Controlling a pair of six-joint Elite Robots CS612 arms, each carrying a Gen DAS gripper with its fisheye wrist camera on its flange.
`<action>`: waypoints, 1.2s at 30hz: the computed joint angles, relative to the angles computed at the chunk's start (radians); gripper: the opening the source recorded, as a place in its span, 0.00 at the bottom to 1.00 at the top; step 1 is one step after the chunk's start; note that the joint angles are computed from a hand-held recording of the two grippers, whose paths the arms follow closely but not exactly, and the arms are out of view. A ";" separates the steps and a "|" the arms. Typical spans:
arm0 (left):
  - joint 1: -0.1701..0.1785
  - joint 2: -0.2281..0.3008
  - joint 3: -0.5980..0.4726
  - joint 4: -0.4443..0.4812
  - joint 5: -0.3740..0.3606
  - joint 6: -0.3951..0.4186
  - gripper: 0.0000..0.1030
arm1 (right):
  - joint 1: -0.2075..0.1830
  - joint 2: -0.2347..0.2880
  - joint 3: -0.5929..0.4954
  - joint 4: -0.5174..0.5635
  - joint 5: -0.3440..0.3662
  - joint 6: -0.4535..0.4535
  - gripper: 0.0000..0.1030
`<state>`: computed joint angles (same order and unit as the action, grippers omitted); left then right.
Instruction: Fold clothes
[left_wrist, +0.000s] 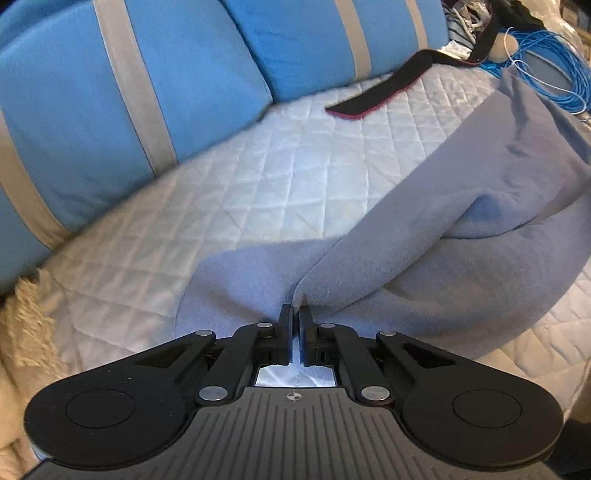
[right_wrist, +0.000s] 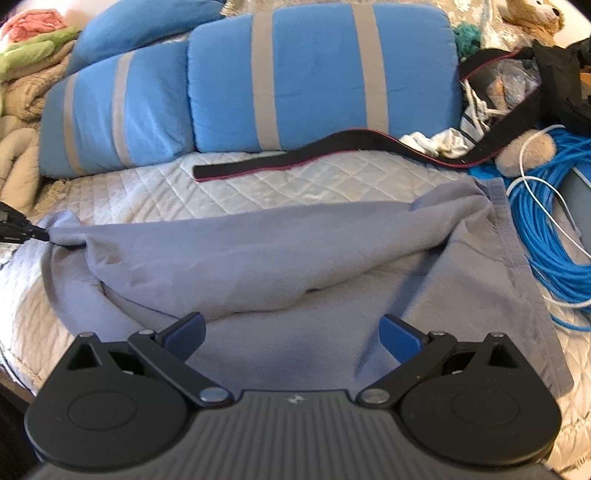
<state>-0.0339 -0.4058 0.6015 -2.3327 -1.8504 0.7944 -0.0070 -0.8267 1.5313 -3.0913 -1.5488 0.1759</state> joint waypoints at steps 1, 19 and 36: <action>-0.002 -0.013 0.027 -0.033 0.007 0.003 0.03 | -0.004 -0.001 -0.001 -0.009 0.011 -0.008 1.00; -0.043 -0.086 0.214 -0.327 0.188 -0.005 0.03 | -0.158 0.127 -0.169 -0.144 -0.041 -0.245 0.98; -0.047 -0.068 0.187 -0.294 0.220 -0.016 0.03 | -0.264 0.299 -0.408 -0.008 0.091 -0.239 0.80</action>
